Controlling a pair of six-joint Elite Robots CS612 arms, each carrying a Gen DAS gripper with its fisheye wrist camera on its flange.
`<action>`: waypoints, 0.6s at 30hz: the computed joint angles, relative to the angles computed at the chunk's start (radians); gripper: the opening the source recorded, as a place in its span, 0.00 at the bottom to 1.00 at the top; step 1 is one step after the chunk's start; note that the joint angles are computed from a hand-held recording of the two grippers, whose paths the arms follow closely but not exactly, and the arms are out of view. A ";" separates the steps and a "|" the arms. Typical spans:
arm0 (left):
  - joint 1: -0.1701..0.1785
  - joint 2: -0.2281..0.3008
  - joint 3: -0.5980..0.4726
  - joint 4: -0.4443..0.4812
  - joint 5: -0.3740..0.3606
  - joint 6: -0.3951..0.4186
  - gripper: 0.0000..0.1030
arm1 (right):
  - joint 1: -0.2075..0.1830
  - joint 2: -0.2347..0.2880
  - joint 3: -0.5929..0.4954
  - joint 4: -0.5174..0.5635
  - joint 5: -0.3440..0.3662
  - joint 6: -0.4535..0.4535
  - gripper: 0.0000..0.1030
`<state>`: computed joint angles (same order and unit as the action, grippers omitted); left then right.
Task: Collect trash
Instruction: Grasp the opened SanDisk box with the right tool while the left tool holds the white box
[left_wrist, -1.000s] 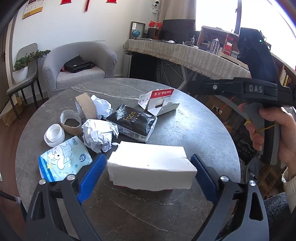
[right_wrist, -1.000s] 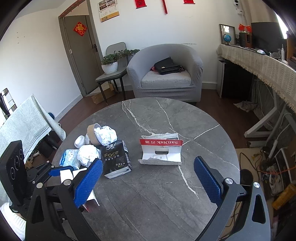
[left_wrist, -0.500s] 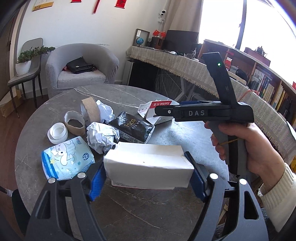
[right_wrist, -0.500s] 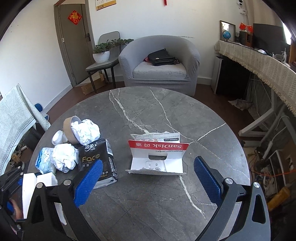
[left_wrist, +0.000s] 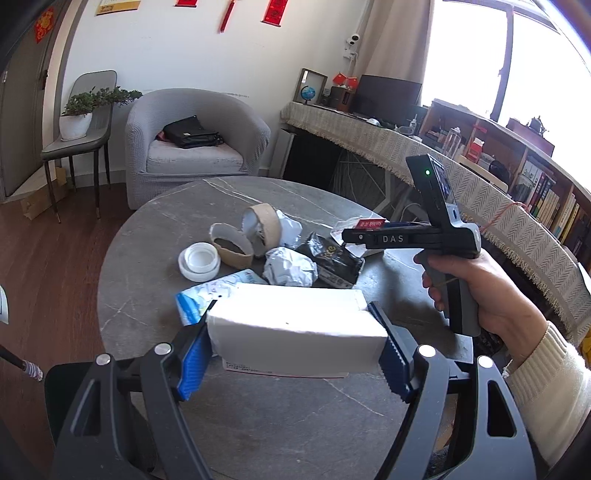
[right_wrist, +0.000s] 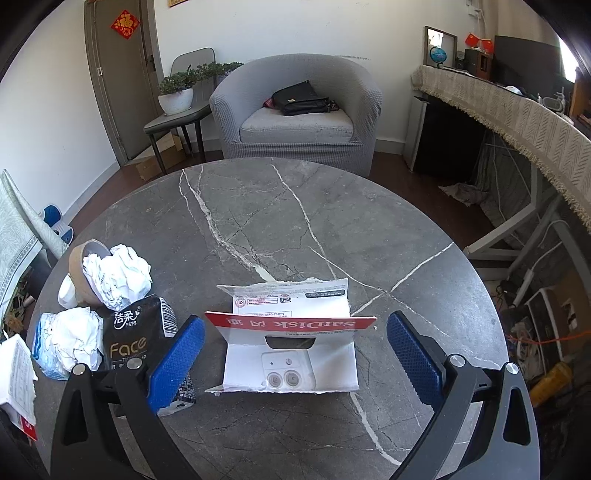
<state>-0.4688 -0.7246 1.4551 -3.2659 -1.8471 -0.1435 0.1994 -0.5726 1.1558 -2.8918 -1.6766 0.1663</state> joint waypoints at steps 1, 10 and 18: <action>0.004 -0.002 0.003 -0.008 0.005 -0.007 0.77 | 0.001 0.003 -0.008 0.013 -0.003 0.002 0.93; 0.028 -0.018 0.031 -0.029 0.085 -0.023 0.77 | 0.008 0.005 -0.022 0.013 -0.022 0.042 0.74; 0.055 -0.028 0.062 -0.029 0.197 -0.046 0.77 | 0.057 -0.032 0.003 -0.133 0.002 0.004 0.74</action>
<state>-0.4140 -0.7522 1.5172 -3.2952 -1.6498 -0.1892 0.2564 -0.6048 1.1586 -3.0245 -1.6742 0.1704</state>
